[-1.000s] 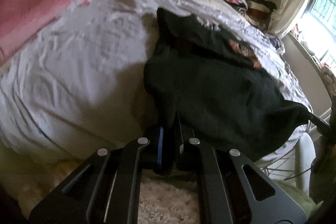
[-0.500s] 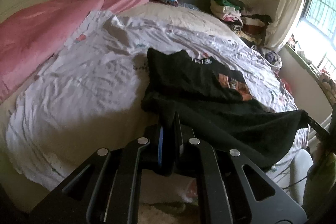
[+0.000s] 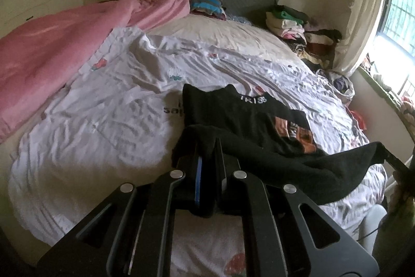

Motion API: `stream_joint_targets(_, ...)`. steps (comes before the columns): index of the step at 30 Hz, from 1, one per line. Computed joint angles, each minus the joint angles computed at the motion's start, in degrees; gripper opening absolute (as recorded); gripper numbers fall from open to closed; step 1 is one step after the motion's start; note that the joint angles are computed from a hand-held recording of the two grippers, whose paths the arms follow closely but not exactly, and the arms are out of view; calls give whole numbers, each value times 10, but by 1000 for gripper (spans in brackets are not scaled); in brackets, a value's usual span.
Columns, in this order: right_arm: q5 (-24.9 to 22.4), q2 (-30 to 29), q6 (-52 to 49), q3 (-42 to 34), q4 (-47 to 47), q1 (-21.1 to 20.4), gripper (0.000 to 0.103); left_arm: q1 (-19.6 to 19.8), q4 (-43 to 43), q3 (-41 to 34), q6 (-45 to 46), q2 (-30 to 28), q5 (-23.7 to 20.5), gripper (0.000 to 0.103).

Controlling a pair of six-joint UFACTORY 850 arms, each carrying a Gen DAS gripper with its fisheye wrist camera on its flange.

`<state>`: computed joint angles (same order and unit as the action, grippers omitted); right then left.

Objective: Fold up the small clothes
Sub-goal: 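Lift the hem with both tools and fold it toward the collar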

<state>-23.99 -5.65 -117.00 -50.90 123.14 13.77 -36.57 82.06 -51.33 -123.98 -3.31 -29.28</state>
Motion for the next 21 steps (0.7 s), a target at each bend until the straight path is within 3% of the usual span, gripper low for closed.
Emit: stream_joint_targets(21, 29, -97, 7, -119, 40, 4, 7, 65, 28, -80, 5, -70, 26, 2)
